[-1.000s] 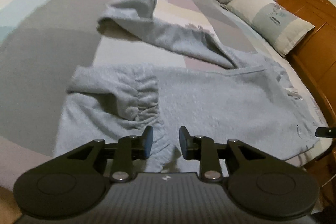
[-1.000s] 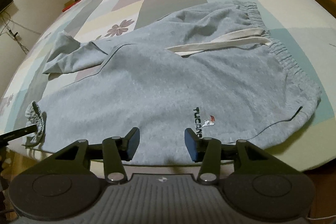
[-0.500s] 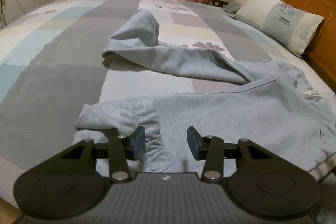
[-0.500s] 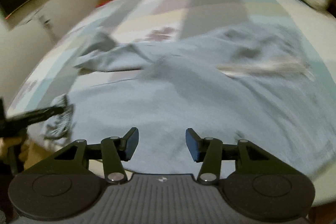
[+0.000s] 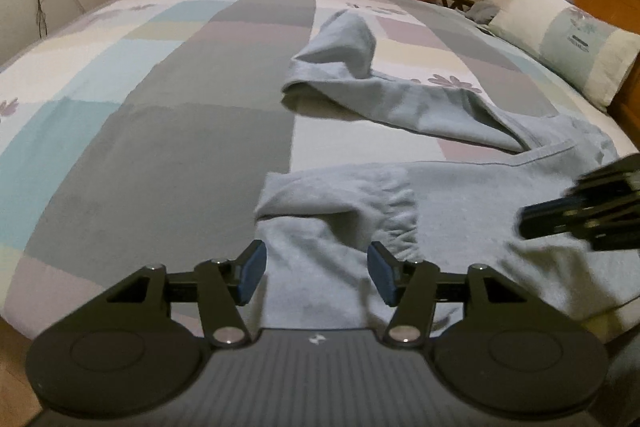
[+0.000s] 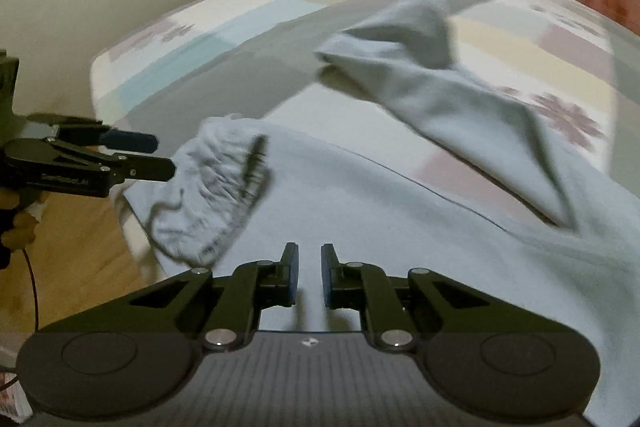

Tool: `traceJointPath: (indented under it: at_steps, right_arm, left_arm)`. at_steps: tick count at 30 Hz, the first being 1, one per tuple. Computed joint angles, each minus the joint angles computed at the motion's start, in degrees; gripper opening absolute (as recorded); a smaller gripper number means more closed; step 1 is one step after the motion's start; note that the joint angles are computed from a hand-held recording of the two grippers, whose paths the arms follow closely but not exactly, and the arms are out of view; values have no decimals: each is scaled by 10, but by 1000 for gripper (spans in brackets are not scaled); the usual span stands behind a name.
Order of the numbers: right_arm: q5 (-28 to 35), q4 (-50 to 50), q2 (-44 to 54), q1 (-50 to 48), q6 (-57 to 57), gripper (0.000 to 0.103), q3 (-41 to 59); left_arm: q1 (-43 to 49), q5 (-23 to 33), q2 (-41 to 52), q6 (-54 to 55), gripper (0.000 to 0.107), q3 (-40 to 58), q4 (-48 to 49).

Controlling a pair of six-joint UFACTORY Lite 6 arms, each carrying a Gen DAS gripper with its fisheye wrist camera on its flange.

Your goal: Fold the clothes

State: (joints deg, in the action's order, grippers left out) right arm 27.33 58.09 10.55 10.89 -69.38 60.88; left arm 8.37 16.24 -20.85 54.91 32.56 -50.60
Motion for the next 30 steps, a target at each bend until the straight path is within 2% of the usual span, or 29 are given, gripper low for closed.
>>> traceJointPath:
  at_steps: [5,8,10,14,17,20,24,30]
  right_arm:
    - [-55,-63,128,75,54,14,113]
    - [-54,-108,161,97,86,15,154]
    - [-22,-98,172,103,77,15,182]
    - [39,-28,211,129,24,15,259]
    - [118,5,277,143,37,15,363]
    - [202,36,339,148,67,16,453]
    - [165,63,268,142,23,17,357]
    - [121,81,117,63,-5,17,143]
  left_arm:
    - [70,14,63,106,57,36,-67]
    - [113,37,102,156,57,61,-95]
    - [150,75,121,190,57,76,-119]
    - [242,187,153,212,59,107,-143]
    - [313,261,164,228,67,121,-153]
    - [355,284,170,234,68,118,-156]
    - [396,311,182,238,68,109,-163]
    - [436,401,176,251,68,28,-193]
